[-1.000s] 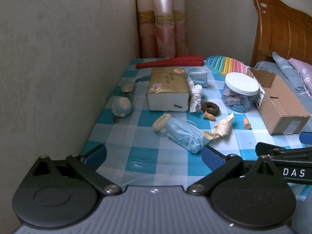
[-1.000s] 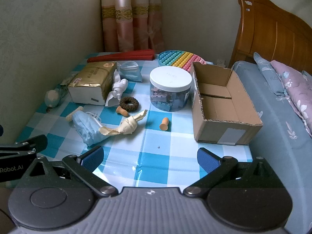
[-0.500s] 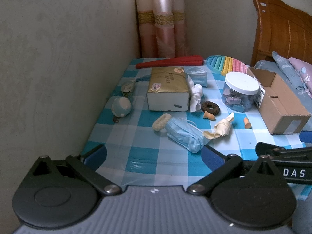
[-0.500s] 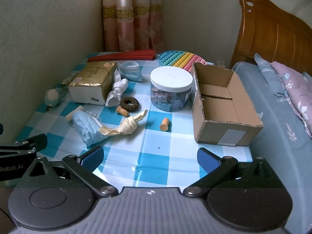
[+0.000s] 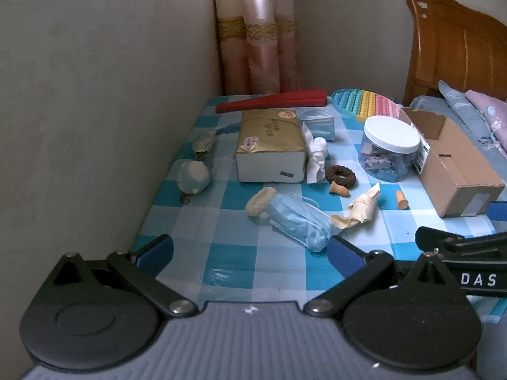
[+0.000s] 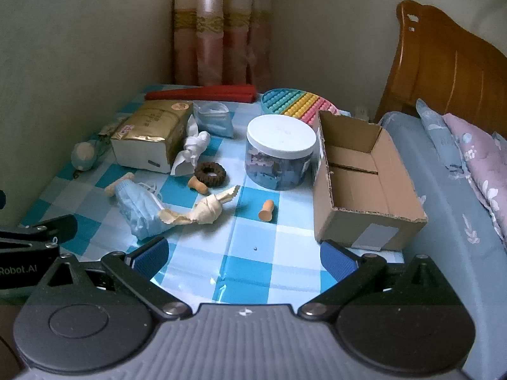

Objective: Organize soft objects

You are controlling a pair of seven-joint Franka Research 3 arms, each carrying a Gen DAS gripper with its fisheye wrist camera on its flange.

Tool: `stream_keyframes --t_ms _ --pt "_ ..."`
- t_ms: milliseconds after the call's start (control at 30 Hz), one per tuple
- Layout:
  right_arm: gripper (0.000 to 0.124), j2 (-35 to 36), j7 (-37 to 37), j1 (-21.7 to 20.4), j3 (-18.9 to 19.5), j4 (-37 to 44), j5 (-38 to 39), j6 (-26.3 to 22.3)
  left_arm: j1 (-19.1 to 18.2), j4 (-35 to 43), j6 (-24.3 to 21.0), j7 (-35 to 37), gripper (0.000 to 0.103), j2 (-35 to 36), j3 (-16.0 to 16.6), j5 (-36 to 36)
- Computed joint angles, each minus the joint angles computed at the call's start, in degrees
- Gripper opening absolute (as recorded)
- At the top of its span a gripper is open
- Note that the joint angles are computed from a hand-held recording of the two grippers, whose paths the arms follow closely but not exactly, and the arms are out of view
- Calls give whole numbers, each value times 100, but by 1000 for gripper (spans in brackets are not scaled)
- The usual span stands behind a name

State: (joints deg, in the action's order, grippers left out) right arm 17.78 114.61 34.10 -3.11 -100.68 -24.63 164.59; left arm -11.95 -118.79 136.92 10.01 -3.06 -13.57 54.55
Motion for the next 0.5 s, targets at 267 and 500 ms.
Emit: stream_keyframes --t_ms 267,500 --pt "103 78 -129 18 -61 50 -47 142 41 -13 286 -126 102 84 41 384" --pt "103 156 -311 1 -87 32 5 285 69 -101 631 -288 102 150 95 765"
